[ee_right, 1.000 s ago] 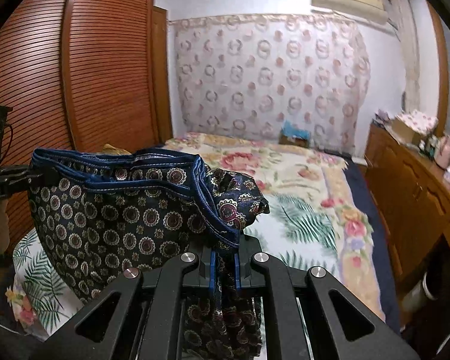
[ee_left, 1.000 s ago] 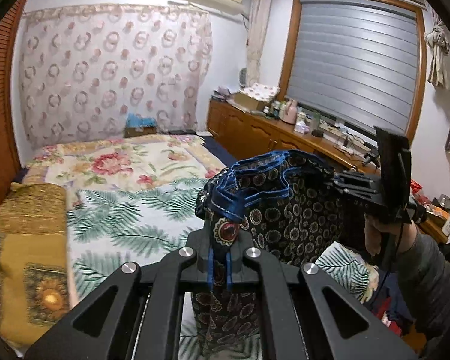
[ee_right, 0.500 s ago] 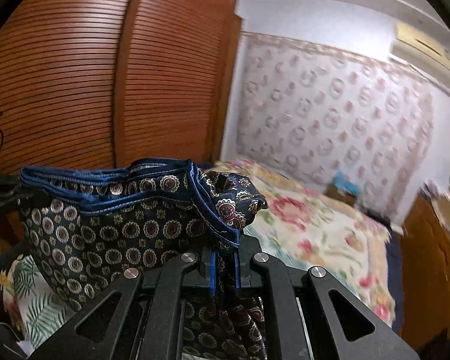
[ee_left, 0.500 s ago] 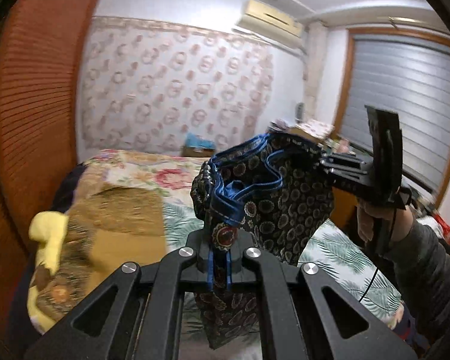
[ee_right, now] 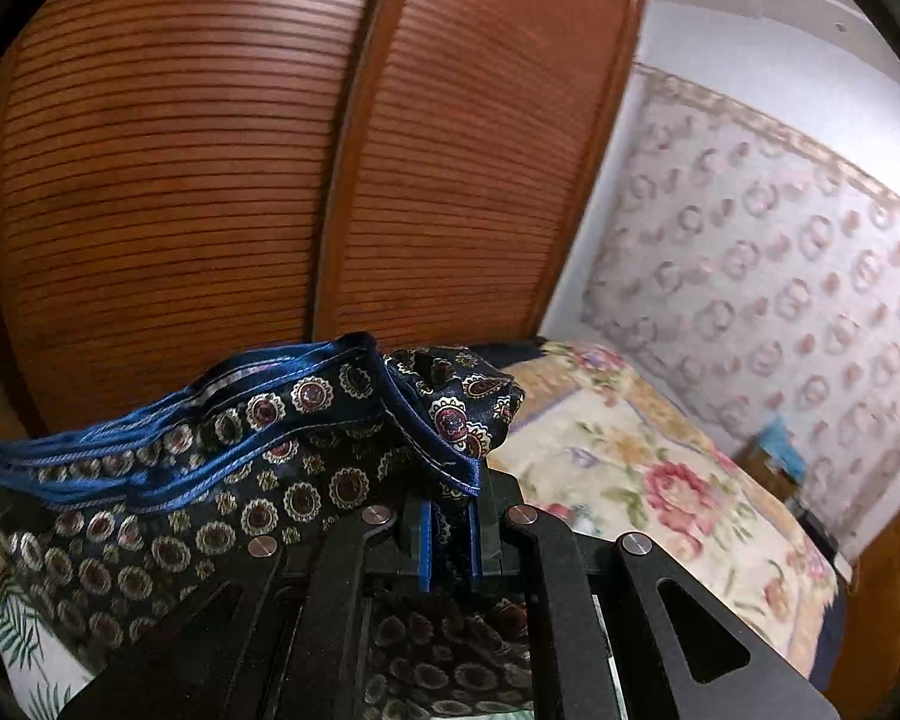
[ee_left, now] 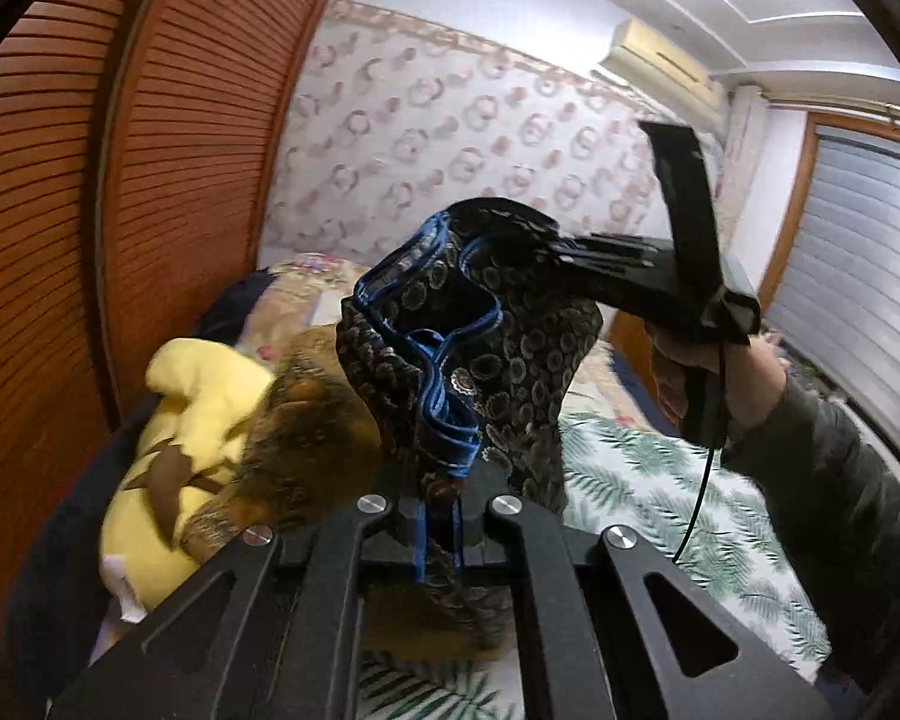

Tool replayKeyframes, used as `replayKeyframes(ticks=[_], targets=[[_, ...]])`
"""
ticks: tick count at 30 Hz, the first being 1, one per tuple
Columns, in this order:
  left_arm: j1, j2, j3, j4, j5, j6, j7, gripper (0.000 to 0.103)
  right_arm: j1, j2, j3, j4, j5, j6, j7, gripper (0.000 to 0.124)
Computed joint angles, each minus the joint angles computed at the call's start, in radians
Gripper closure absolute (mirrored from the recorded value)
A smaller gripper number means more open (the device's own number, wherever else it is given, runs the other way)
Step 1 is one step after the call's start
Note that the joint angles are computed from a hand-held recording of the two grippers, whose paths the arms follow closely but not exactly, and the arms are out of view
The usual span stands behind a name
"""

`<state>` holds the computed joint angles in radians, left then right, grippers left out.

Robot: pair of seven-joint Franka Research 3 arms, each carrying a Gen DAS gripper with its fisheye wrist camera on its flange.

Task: Fold small clothes
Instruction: 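Lift the robe bundle with both grippers and carry it toward the wardrobe, then lower the robe bundle onto the gold cushion and open both grippers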

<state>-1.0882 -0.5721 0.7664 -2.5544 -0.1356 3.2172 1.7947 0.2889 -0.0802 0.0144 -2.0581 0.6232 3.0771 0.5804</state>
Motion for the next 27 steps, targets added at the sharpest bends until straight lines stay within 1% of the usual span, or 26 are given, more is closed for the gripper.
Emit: replayKeyframes(ticks=[3,4,5,6,9,10,12,13,14,15,16,17,18,19,20,21,23,24,25,26,27], targets=[[0.071,0.031,-0.051,-0.024,0.005,0.019,-0.032,0.097,-0.007,0.072,0.001,0.09,0.031,-0.054,-0.045,0.116],[0.08,0.046,-0.048,-0.016,0.009,0.015,-0.04,0.097,-0.016,0.095,0.006,0.116,0.049,-0.074,-0.069,0.116],[0.097,0.055,-0.055,-0.023,0.011,0.019,-0.048,0.097,-0.025,0.115,0.014,0.141,0.04,-0.089,-0.064,0.116],[0.104,0.058,-0.047,-0.023,0.016,0.015,-0.051,0.097,-0.035,0.134,0.022,0.16,0.039,-0.101,-0.065,0.116],[0.121,0.081,-0.036,-0.028,0.015,0.008,-0.066,0.097,-0.065,0.19,0.035,0.219,0.014,-0.149,-0.031,0.114],[0.137,0.095,-0.047,-0.027,0.015,0.006,-0.071,0.096,-0.072,0.214,0.036,0.247,-0.002,-0.165,-0.004,0.114],[0.188,0.107,-0.095,-0.028,0.02,0.0,-0.079,0.092,-0.093,0.255,0.044,0.304,-0.005,-0.212,0.028,0.113],[0.204,0.111,-0.109,-0.031,0.023,0.008,-0.077,0.087,-0.105,0.278,0.049,0.335,0.0,-0.232,0.04,0.112],[0.231,0.109,-0.138,-0.033,0.028,0.007,-0.084,0.079,-0.116,0.293,0.054,0.353,0.003,-0.243,0.049,0.108],[0.255,0.112,-0.16,-0.035,0.034,0.014,-0.089,0.075,-0.121,0.313,0.056,0.383,-0.004,-0.26,0.068,0.106],[0.281,0.117,-0.185,-0.037,0.041,0.027,-0.097,0.06,-0.135,0.327,0.062,0.404,0.003,-0.282,0.07,0.105],[0.293,0.116,-0.197,-0.039,0.051,0.035,-0.106,0.046,-0.143,0.337,0.061,0.421,-0.002,-0.301,0.082,0.103],[0.294,0.114,-0.197,-0.04,0.063,0.05,-0.112,0.041,-0.136,0.359,0.054,0.45,-0.03,-0.309,0.12,0.1],[0.296,0.11,-0.199,-0.041,0.076,0.059,-0.121,0.031,-0.132,0.376,0.047,0.474,-0.055,-0.314,0.156,0.097],[0.289,0.106,-0.192,-0.045,0.091,0.074,-0.126,0.025,-0.133,0.388,0.044,0.489,-0.071,-0.309,0.181,0.093],[0.3,0.109,-0.201,-0.05,0.104,0.096,-0.137,0.024,-0.131,0.397,0.043,0.5,-0.087,-0.3,0.206,0.088],[0.344,0.12,-0.249,-0.051,0.125,0.111,-0.164,0.023,-0.133,0.418,0.038,0.529,-0.118,-0.288,0.254,0.083],[0.336,0.125,-0.239,-0.047,0.139,0.107,-0.171,0.023,-0.131,0.412,0.038,0.517,-0.129,-0.272,0.273,0.081],[0.319,0.136,-0.219,-0.038,0.154,0.1,-0.177,0.023,-0.131,0.419,0.036,0.525,-0.144,-0.267,0.29,0.079],[0.315,0.15,-0.211,-0.033,0.168,0.094,-0.185,0.023,-0.122,0.424,0.029,0.531,-0.172,-0.263,0.319,0.077],[0.322,0.163,-0.214,-0.027,0.181,0.087,-0.194,0.023,-0.127,0.42,0.03,0.524,-0.181,-0.258,0.326,0.077]])
